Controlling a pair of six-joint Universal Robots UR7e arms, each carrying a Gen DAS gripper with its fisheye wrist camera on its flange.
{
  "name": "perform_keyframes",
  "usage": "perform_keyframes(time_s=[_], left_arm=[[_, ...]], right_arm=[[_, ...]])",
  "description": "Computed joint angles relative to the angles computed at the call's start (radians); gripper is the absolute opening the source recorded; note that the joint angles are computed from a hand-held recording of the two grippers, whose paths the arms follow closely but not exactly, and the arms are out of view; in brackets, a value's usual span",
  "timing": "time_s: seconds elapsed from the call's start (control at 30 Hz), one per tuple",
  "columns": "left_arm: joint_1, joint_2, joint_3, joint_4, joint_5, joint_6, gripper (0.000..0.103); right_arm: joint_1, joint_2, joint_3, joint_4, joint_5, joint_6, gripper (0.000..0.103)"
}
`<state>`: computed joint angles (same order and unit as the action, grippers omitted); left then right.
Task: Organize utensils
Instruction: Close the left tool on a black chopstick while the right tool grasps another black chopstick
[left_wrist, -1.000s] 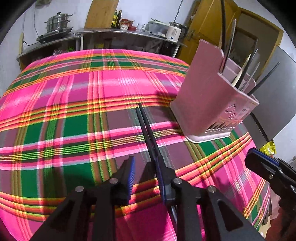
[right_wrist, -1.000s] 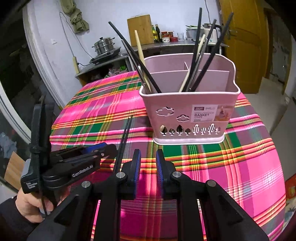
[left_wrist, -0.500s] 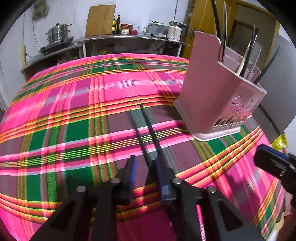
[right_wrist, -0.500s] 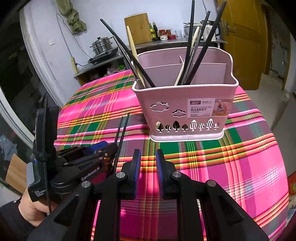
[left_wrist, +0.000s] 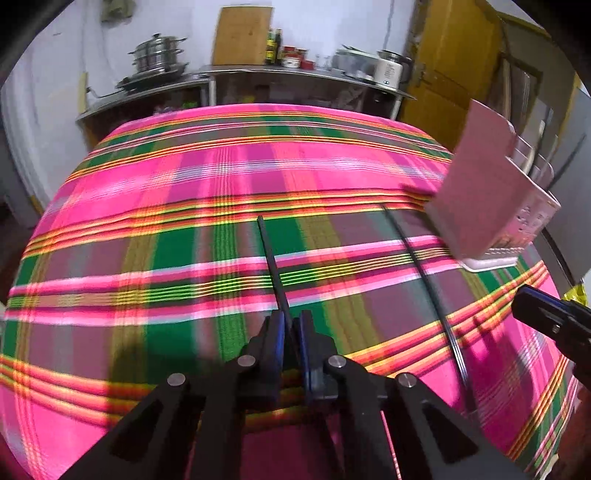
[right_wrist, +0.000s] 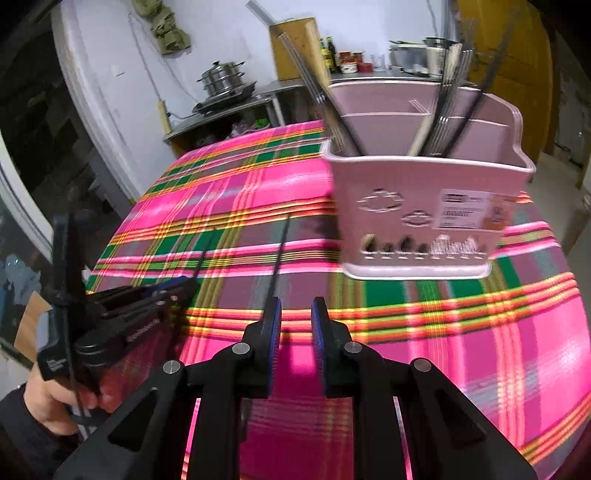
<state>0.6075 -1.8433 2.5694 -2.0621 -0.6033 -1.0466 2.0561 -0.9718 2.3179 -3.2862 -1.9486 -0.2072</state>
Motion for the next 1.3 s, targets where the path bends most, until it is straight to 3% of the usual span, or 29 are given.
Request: perform_keyframes(time_s=[0.13,0.33,0.87,1.1,1.17,1.3], left_arm=[[0.006,-0.09,0.008,0.061,-0.005,-0.017,0.008],[0.034,-0.139,0.017,-0.004,-0.03,0.035,0.008],[0.148,-0.042,-0.003,-0.281,-0.065,0.237,0.009],[0.159,0.013,-0.035,-0.263,-0.049,0.257,0.009],[0.158,0.026,-0.047,-0.235,-0.04,0.244,0.008],[0.164,0.027,-0.057,-0.23,-0.051,0.248,0.006]], right_arm=[[0.009,0.072,-0.049,0.008,-0.01,-0.013,0.017],[0.017,0.17,-0.137,0.04,-0.065,-0.026,0.017],[0.03,0.259,-0.267,0.135,-0.092,-0.003,0.017],[0.052,0.296,-0.328,0.183,-0.136,0.002,0.016],[0.055,0.303,-0.34,0.192,-0.144,0.006,0.008],[0.051,0.29,-0.34,0.219,-0.119,0.023,0.005]])
